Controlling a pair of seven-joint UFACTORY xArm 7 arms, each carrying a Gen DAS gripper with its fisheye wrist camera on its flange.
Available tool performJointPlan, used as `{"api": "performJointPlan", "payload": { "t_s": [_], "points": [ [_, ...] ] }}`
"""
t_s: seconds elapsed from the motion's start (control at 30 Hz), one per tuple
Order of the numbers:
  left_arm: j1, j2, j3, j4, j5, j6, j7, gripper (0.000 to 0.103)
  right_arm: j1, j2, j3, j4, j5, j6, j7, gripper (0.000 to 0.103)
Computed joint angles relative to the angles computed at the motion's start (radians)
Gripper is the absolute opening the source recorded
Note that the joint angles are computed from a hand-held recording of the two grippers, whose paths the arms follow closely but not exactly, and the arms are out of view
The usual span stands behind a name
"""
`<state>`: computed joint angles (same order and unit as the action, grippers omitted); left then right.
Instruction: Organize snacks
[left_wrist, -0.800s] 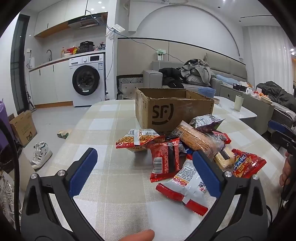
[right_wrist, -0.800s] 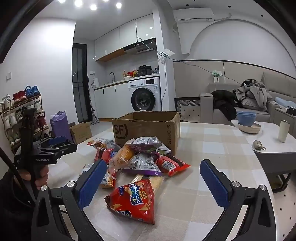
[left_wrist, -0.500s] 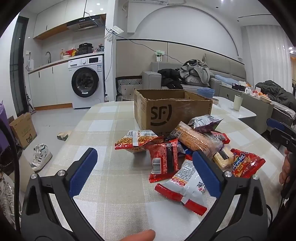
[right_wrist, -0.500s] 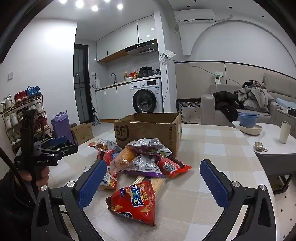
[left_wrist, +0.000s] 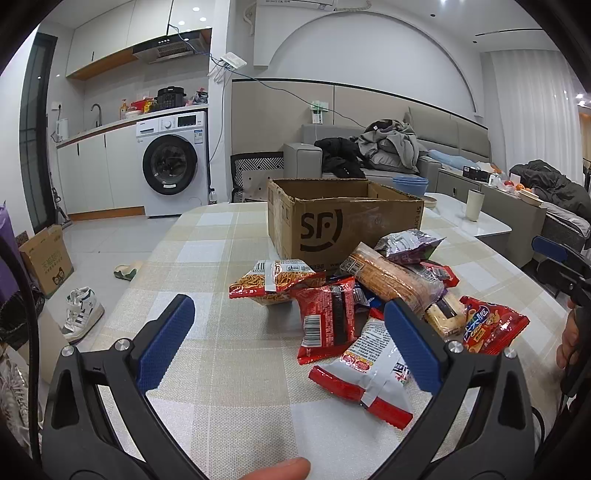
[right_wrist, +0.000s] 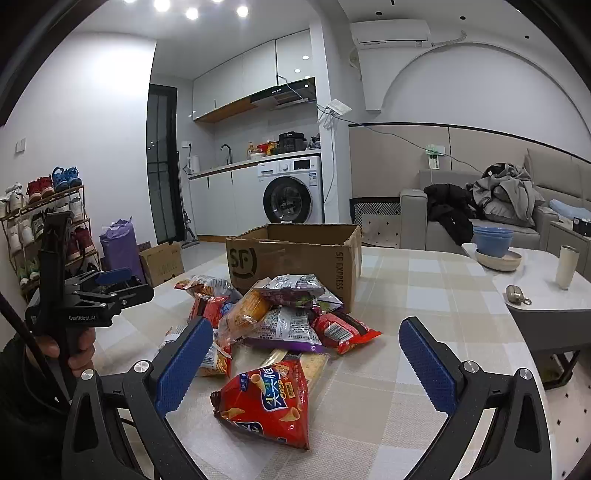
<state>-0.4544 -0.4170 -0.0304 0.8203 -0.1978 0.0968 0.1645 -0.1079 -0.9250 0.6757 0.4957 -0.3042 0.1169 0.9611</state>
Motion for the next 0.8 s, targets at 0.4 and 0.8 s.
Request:
{"api": "performJointPlan", "payload": {
  "t_s": [0.4, 0.8],
  "points": [
    [0.008, -0.011, -0.011, 0.005, 0.012, 0.015, -0.016, 0.102, 0.004, -0.001, -0.004, -0.001, -0.002, 0.001, 0.000, 0.103],
    [0.012, -0.015, -0.015, 0.004, 0.017, 0.017, -0.021, 0.102, 0.010, -0.005, -0.006, 0.002, -0.004, 0.019, 0.001, 0.103]
  ]
}}
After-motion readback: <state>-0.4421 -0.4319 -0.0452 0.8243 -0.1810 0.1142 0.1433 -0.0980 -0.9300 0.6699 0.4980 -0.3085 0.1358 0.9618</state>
